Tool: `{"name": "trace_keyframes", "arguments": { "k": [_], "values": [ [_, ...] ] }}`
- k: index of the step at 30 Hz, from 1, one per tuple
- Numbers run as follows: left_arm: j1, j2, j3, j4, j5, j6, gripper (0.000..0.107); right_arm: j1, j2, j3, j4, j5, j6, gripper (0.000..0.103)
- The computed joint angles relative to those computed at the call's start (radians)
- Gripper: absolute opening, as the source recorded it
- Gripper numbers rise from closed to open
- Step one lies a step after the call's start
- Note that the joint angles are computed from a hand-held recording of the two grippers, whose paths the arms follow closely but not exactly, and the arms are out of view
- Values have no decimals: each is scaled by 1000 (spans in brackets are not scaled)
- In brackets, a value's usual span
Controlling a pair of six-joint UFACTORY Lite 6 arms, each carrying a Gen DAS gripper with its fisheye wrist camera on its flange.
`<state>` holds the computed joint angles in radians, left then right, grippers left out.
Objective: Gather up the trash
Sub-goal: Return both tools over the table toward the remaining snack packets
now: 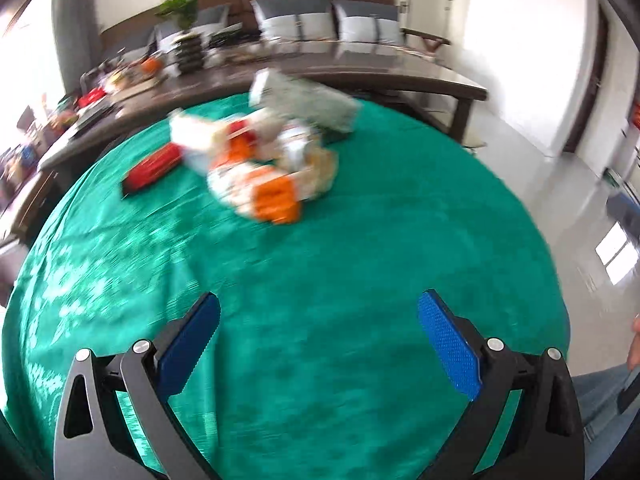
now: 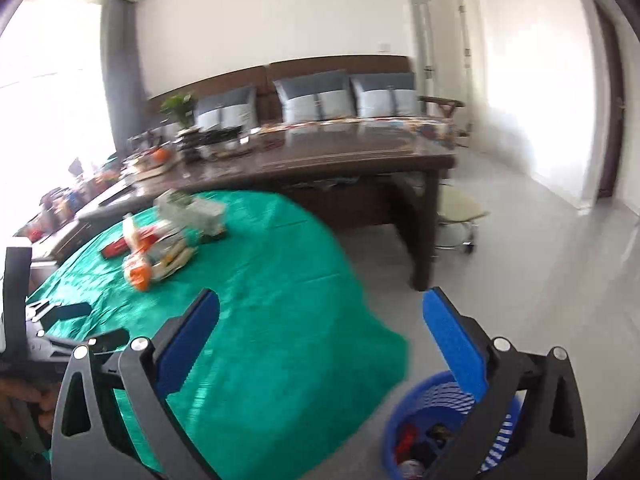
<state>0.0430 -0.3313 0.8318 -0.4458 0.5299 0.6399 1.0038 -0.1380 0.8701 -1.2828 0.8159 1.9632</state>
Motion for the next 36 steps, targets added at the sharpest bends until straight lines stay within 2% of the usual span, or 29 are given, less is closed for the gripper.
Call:
{"name": "trace_keyframes", "arguments": {
  "k": [2,6,10,14,17,21,25,29,32,34,36],
  "values": [
    [96,31,22,-33,24,82,98,-24,177,138,30,-125,-72,98],
    [217,111,54,-72,45,198,98,-70,441,381,194,-252,-326,98],
    [276,182,105,-121,95,259,98,-94,627,592,433,-256,-610,98],
    [249,262,207,-143,127,223,98,-87,666,651,459,-239,-658,98],
    [182,380,344,-148,79,158,98,-92,663,644,521,-248,-702,98],
    [87,567,554,7,3,-147,98,-91,669,649,540,-256,-714,98],
    [52,777,796,102,69,-378,98,-94,675,641,530,-266,-705,98],
    [42,839,845,115,93,-404,98,-94,676,643,530,-266,-705,98],
    [58,813,792,11,70,-276,89,-94,677,647,532,-263,-707,98],
    [76,815,792,-79,102,-174,68,-95,676,643,530,-267,-707,98],
    [88,807,786,-127,131,-111,57,-96,675,642,531,-267,-708,98]
  ]
}}
